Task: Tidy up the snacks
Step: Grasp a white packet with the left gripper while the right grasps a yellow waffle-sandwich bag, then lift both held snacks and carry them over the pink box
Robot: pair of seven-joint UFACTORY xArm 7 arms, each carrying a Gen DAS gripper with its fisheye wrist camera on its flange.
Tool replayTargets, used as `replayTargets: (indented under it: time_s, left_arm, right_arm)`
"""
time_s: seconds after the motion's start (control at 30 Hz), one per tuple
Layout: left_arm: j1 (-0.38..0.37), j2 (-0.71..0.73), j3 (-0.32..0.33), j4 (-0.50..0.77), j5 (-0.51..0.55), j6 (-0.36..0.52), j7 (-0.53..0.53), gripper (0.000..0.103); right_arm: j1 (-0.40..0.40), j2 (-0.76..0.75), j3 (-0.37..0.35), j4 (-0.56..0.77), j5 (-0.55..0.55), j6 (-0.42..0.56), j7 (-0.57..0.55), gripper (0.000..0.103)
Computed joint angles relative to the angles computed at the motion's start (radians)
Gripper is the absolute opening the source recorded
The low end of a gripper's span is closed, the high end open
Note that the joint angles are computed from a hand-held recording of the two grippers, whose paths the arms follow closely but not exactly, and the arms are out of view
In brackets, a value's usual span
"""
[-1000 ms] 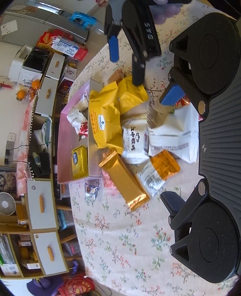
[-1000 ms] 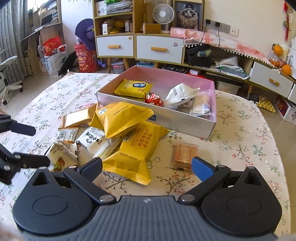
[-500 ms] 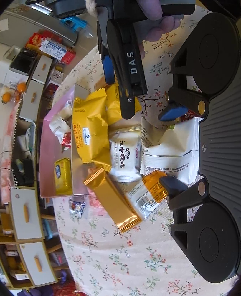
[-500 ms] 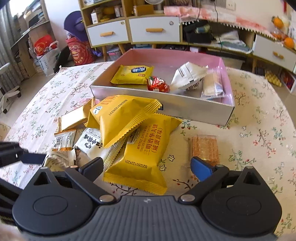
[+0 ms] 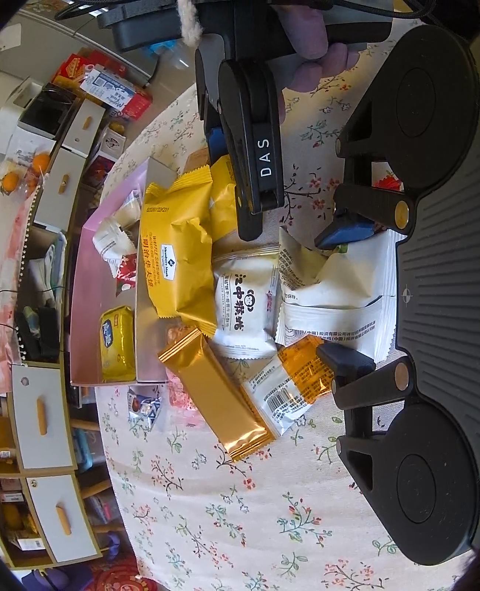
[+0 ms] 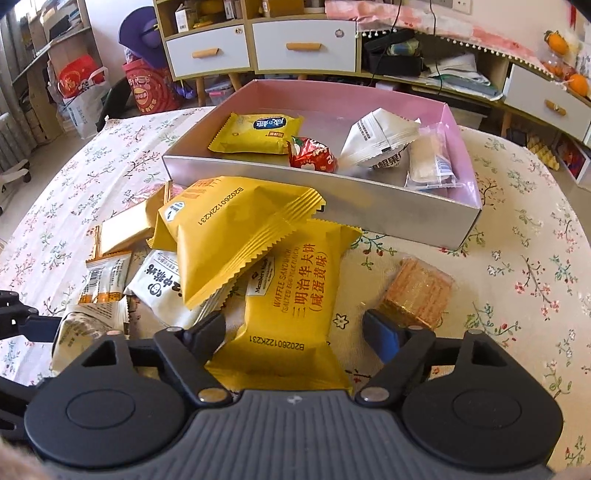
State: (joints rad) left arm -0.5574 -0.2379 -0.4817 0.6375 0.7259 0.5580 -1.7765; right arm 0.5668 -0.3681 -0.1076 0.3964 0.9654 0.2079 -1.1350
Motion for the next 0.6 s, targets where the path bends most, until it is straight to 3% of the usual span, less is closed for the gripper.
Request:
replayTargets:
  time_s: [0.2,0.3,0.6]
  left_arm:
    - [0.001,-0.003,-0.005,0.002,0.006,0.005,-0.015,0.050]
    - [0.001,-0.007,-0.005,0.004,0.008,0.009,-0.017,0.048]
    - [0.001,-0.018,-0.006,0.007,-0.008,0.023,-0.018,0.043]
  right_arm:
    - [-0.014,-0.001,-0.001,0.010,-0.016,0.013,0.005,0.051]
    - [-0.054,-0.007,0.009,0.024,-0.061,0.068,0.054,0.043]
    - [-0.135,-0.032,0.034,0.034,-0.184,0.125,0.168,0.037]
